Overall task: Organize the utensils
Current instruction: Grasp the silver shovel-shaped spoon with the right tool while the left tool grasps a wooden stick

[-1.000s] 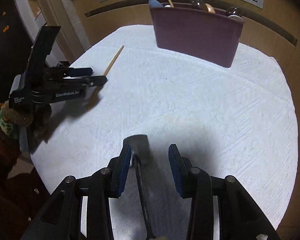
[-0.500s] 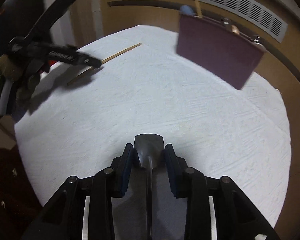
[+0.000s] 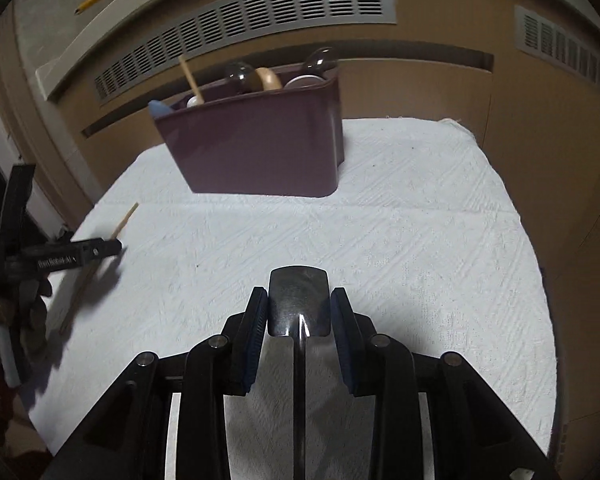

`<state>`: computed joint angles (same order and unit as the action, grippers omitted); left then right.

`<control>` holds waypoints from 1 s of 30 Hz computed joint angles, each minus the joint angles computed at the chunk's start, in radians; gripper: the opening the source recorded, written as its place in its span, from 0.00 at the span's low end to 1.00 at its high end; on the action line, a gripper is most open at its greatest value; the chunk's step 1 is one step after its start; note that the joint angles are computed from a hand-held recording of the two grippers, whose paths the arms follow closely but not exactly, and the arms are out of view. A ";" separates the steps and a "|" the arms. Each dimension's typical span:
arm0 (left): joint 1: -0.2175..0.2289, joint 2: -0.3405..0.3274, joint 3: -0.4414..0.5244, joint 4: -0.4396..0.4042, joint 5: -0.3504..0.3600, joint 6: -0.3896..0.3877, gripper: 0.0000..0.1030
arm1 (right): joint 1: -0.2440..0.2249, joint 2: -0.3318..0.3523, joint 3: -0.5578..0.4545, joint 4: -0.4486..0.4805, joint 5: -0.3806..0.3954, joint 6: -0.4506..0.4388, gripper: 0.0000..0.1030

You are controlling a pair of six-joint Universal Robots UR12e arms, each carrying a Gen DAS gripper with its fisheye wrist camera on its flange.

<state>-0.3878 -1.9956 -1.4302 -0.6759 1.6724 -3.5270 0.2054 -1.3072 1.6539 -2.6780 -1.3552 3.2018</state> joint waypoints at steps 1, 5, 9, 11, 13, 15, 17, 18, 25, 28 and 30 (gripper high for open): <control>-0.005 -0.002 0.001 0.008 -0.010 0.026 0.52 | -0.003 0.000 0.003 -0.009 0.008 0.007 0.29; -0.013 0.003 -0.009 0.024 -0.085 0.118 0.52 | 0.008 0.006 0.010 -0.031 -0.008 -0.013 0.29; -0.016 -0.001 0.003 0.004 -0.038 0.073 0.50 | 0.018 0.009 0.016 -0.027 -0.021 -0.031 0.29; -0.012 -0.005 0.013 -0.009 -0.028 0.046 0.43 | 0.022 0.008 0.020 -0.039 -0.029 -0.043 0.29; -0.012 -0.014 0.031 -0.027 -0.008 0.042 0.37 | 0.023 0.004 0.028 -0.058 -0.030 -0.053 0.29; -0.017 -0.024 0.045 -0.041 0.027 0.053 0.28 | 0.025 0.002 0.032 -0.064 -0.034 -0.062 0.29; -0.020 -0.029 0.055 -0.055 0.042 0.069 0.28 | 0.025 0.001 0.034 -0.070 -0.033 -0.065 0.29; -0.020 -0.030 0.058 -0.063 0.045 0.074 0.28 | 0.025 0.000 0.035 -0.074 -0.032 -0.063 0.29; -0.012 -0.030 0.067 -0.089 0.016 0.105 0.29 | 0.022 -0.002 0.041 -0.084 -0.027 -0.061 0.29; -0.005 -0.024 0.054 -0.067 -0.011 0.094 0.29 | 0.023 -0.002 0.042 -0.087 -0.030 -0.061 0.29; -0.007 -0.021 0.040 -0.034 -0.001 0.089 0.24 | 0.023 -0.003 0.043 -0.092 -0.029 -0.061 0.29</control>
<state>-0.3949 -2.0161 -1.3904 -0.7097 1.6719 -3.4384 0.2279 -1.3099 1.6970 -2.7696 -1.3845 3.1412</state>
